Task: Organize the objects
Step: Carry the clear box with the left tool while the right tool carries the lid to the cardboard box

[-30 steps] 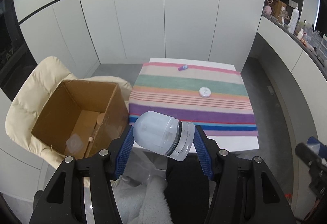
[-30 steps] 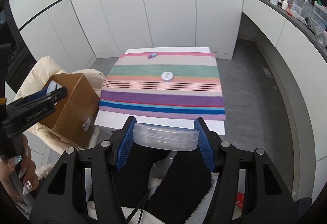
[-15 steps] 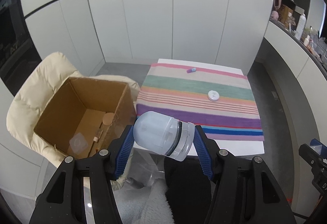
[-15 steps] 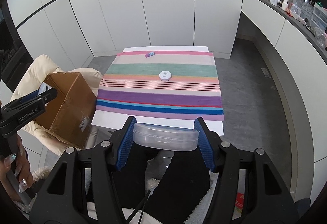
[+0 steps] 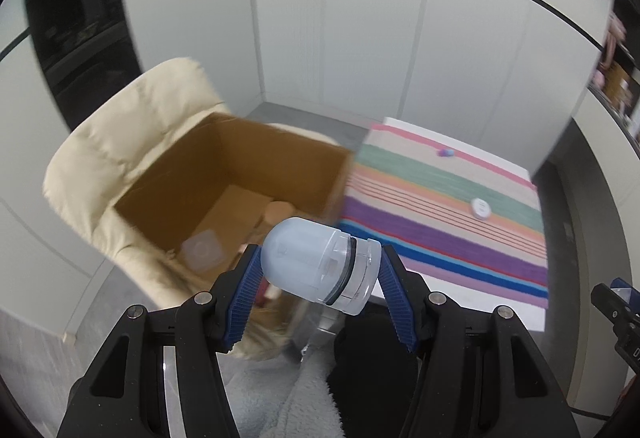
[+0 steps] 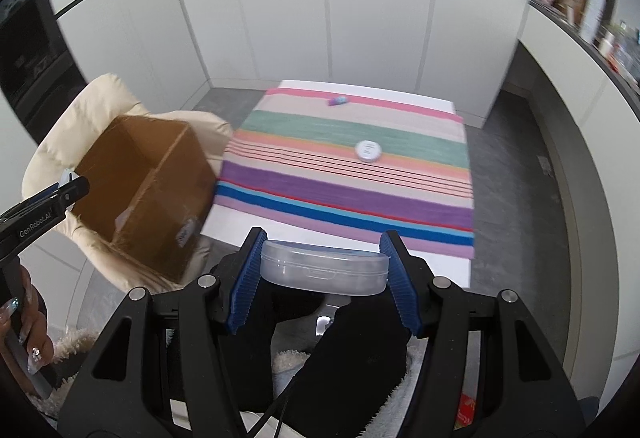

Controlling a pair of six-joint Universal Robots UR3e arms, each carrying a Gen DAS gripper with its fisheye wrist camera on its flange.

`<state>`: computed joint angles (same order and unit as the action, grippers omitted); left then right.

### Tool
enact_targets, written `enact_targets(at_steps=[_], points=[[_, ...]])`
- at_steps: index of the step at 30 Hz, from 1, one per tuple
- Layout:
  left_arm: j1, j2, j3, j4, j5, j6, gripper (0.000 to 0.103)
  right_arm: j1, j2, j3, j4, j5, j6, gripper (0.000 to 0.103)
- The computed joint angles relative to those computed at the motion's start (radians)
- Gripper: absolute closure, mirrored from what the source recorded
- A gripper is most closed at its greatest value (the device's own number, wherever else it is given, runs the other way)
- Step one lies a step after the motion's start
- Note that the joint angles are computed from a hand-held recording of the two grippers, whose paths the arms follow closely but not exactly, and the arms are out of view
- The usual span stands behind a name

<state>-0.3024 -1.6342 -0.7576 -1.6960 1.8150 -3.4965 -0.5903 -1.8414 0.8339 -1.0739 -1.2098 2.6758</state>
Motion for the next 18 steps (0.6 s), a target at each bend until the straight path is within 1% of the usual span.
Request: enact_targets(at_steps=[3, 9, 12, 16, 18], points=[[0.087, 0.099, -0.11, 0.016, -0.017, 0.017, 0.044, 0.18, 0.059, 0.006, -0.095, -0.06, 0.108, 0.042], [0.306, 0.289, -0.287, 0.006, -0.085, 0.096, 0.044, 0.493, 0.199, -0.055, -0.209, -0.154, 0.246, 0.042], [0.437, 0.367, -0.349, -0.009, -0.132, 0.157, 0.044, 0.617, 0.281, -0.12, -0.232, -0.181, 0.291, 0.042], [0.621, 0.449, -0.413, -0.041, -0.209, 0.243, 0.044, 0.764, 0.412, -0.265, -0.221, -0.213, 0.331, 0.042], [0.733, 0.489, -0.436, -0.08, -0.275, 0.297, 0.044, 0.815, 0.469, -0.33, -0.209, -0.224, 0.342, 0.042]])
